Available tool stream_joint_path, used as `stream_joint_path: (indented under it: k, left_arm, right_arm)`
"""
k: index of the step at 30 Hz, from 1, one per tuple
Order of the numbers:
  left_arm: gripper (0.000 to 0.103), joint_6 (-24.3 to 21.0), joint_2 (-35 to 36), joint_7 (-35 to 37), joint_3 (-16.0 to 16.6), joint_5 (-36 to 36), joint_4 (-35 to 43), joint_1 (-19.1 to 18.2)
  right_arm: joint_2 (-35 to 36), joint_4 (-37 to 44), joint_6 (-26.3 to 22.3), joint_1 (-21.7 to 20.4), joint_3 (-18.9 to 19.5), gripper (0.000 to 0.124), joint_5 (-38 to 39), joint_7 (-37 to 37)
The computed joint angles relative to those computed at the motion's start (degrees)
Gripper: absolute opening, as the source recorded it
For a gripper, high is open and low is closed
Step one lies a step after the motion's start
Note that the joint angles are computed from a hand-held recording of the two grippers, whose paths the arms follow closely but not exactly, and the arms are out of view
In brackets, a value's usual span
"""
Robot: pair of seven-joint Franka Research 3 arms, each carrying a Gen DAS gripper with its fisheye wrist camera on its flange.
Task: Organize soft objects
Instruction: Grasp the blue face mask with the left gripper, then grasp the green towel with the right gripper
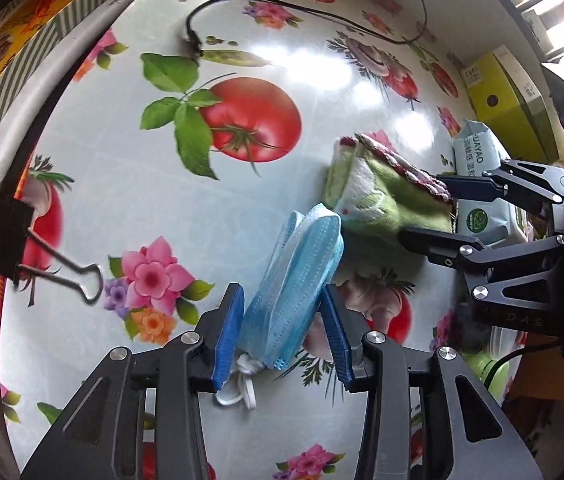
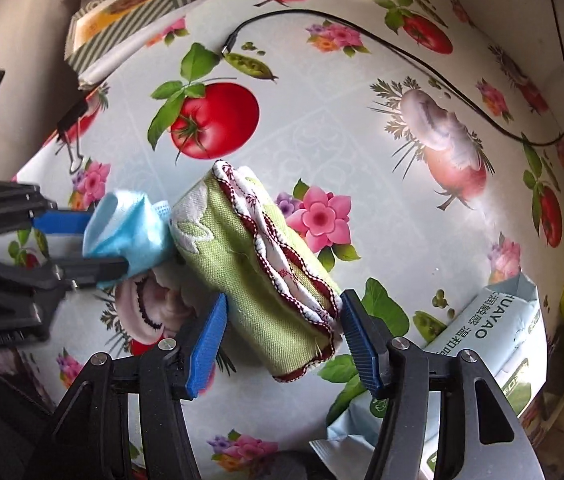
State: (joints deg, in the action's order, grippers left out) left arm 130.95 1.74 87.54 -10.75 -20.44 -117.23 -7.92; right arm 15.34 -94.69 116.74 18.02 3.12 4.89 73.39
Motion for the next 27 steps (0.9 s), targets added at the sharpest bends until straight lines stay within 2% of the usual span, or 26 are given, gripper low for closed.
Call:
stream_joint_path:
  k: [6,7,8,15,19,27]
  left_arm:
    - [0.041,0.38,0.34,-3.26,-0.89,5.54,0.46,-1.32]
    - [0.038,0.54,0.43,-3.43,-0.96,5.73,0.42,-1.46]
    - [0.027,0.35,0.61,-3.66,-1.02,5.63,0.54,-1.58]
    - [0.017,0.32,0.32,-5.04,-1.03,5.31,0.76,-1.75]
    - [0.017,0.94,-0.85,-5.34,-0.74,4.62,0.72,-1.65]
    - [0.017,0.52,-1.57,-6.56,-0.41,5.13,2.15,-1.78]
  right_arm:
    - [-2.14,-2.56,1.94,-0.07,0.09,0.019,1.23,1.54]
    - [-2.61,-3.01,2.28,-0.18,0.07,0.017,1.55,1.91]
    - [-3.17,-3.51,2.52,-0.38,0.04,0.015,2.08,2.3]
    - [-8.18,-7.89,4.49,-2.07,-0.24,0.011,5.21,4.53]
    - [-12.16,-11.52,6.4,-3.13,-0.37,0.008,8.26,6.22]
    - [-15.22,-14.63,9.11,-3.28,0.12,0.008,8.68,9.09]
